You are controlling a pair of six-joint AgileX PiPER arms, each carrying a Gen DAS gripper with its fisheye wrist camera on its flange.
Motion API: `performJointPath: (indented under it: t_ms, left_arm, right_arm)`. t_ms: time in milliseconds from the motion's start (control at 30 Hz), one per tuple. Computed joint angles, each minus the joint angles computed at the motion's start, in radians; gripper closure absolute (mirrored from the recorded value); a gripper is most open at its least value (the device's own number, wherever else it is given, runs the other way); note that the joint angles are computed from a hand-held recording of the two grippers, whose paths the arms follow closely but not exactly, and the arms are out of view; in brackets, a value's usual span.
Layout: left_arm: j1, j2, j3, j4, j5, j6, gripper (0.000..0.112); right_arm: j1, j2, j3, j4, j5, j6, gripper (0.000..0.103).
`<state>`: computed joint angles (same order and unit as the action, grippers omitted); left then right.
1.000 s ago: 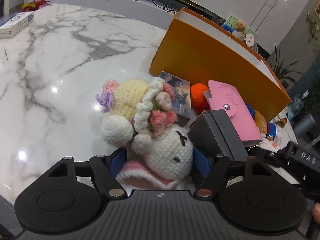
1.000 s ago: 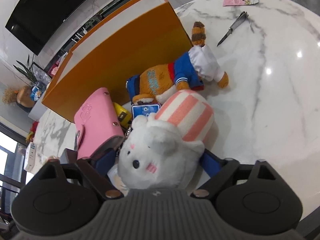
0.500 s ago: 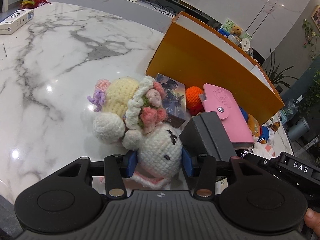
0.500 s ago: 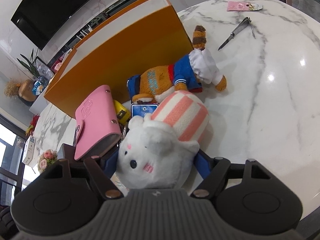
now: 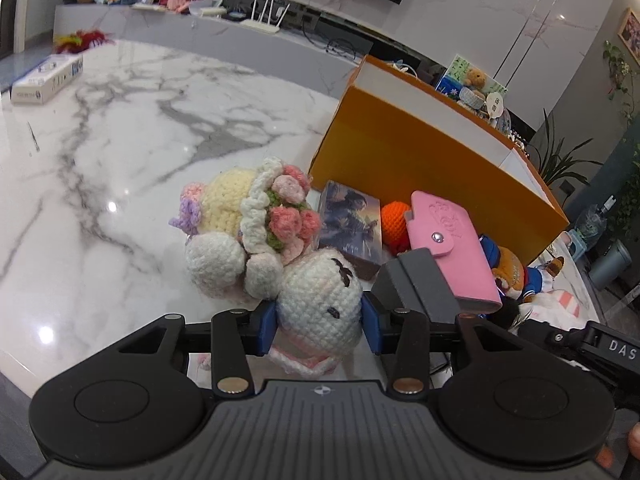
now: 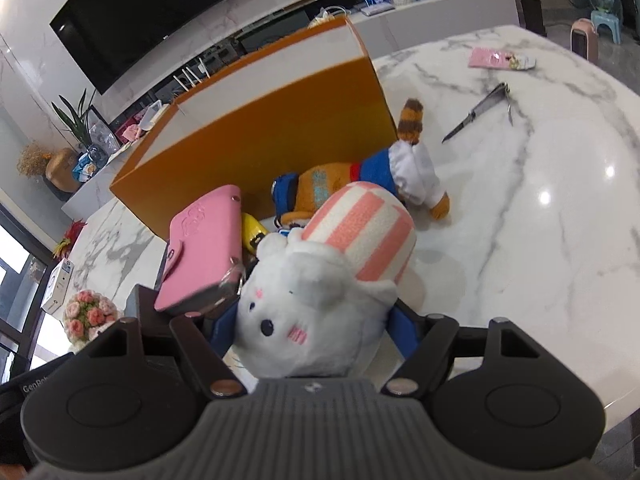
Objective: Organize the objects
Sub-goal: 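Lift both plush toys and carry them over the orange box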
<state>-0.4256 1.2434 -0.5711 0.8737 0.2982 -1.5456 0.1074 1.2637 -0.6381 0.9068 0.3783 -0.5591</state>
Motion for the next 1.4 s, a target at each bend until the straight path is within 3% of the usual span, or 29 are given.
performJointPath:
  t_ms: [400, 500, 700, 933, 1100, 1200, 1400]
  left_arm:
    - [-0.116, -0.061, -0.032, 0.125, 0.169, -0.066, 0.063]
    - [-0.174, -0.057, -0.080, 0.123, 0.256, -0.025, 0.063]
    - [-0.192, -0.021, -0.233, -0.004, 0.328, 0.193, 0.063]
    - [-0.120, 0.125, -0.498, -0.136, 0.320, 0.439, 0.063]
    - [-0.072, 0.307, -0.729, -0.193, 0.317, 0.559, 0.063]
    - [-0.029, 0.430, -0.887, -0.303, 0.320, 0.691, 0.063]
    - [0.036, 0.687, -1.241, -0.530, 0.464, 0.975, 0.063]
  right_arm:
    - [-0.049, -0.105, 0.029, -0.015, 0.041, -0.018, 0.027]
    - [-0.054, -0.123, 0.011, -0.045, 0.074, -0.007, 0.027]
    - [-0.065, -0.120, -0.101, -0.083, 0.167, -0.001, 0.027]
    - [-0.062, 0.023, -0.351, -0.157, 0.223, 0.040, 0.027]
    - [-0.030, 0.180, -0.583, -0.244, 0.215, 0.144, 0.027]
    - [-0.011, 0.311, -0.760, -0.322, 0.242, 0.214, 0.027]
    - [0.004, 0.628, -1.209, -0.472, 0.440, 0.348, 0.027]
